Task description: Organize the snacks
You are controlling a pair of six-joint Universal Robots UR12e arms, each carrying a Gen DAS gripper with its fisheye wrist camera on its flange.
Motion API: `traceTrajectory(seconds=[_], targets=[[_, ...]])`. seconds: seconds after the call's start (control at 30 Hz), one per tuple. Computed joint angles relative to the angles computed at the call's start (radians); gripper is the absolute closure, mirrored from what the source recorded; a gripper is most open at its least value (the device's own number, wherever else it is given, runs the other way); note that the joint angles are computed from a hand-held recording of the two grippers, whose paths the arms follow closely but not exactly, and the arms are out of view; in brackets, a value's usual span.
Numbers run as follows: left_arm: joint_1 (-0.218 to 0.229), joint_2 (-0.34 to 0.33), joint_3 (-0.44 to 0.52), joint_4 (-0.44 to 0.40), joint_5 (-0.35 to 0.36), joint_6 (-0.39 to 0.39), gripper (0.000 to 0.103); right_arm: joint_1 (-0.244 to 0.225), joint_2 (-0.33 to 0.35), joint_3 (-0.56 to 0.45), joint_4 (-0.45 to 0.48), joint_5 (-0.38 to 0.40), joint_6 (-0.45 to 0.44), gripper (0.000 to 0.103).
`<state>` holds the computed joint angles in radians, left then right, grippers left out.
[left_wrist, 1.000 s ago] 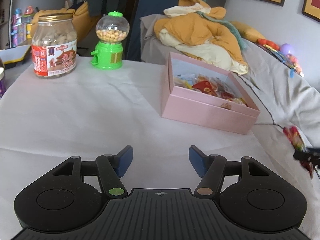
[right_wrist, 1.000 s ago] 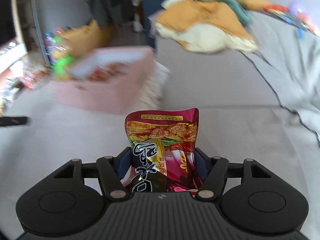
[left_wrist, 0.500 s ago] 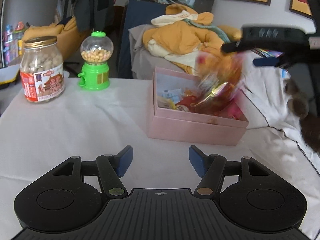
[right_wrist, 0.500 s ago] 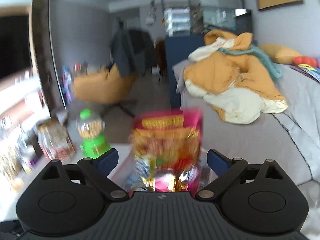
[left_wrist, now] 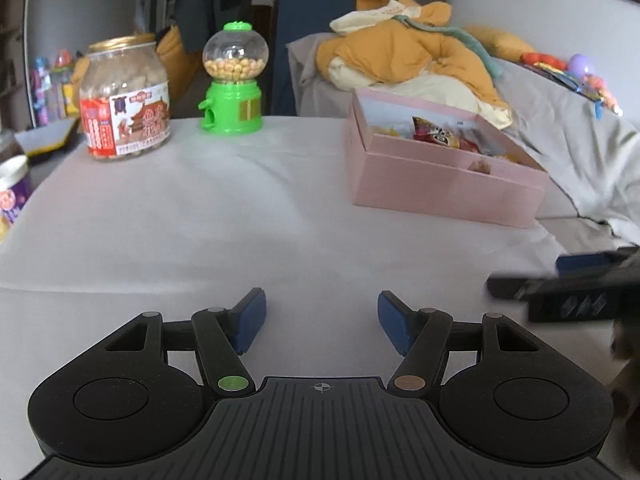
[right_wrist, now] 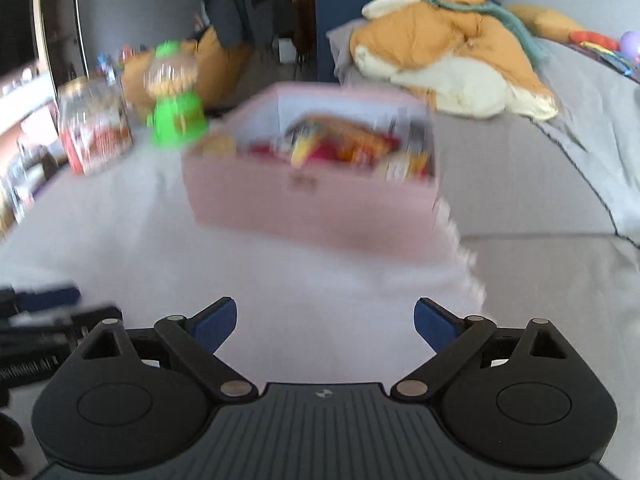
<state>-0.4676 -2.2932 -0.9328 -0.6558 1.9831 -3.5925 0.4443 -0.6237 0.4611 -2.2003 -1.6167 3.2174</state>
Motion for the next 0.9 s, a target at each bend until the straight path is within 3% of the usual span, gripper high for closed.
traceTrajectory(seconds=[0.07, 0.17, 0.27, 0.47, 0.9], targets=[[-0.006, -0.013, 0.018, -0.008, 0.019, 0.025, 0.034, 0.007, 0.009, -0.004, 0.023, -0.007, -0.013, 0.005], [-0.018, -0.036, 0.056, -0.041, 0.072, 0.061, 0.033, 0.018, 0.011, 0.007, -0.013, -0.072, -0.016, 0.000], [-0.020, -0.042, 0.065, -0.049, 0.083, 0.054, 0.032, 0.006, 0.004, 0.019, -0.007, -0.027, 0.035, 0.000], [-0.022, -0.061, 0.099, -0.076, 0.108, 0.054, 0.031, 0.011, -0.037, 0.140, -0.170, -0.048, 0.010, 0.000], [-0.020, -0.061, 0.099, -0.076, 0.107, 0.057, 0.030, 0.009, -0.032, 0.129, -0.165, -0.038, 0.026, 0.000]])
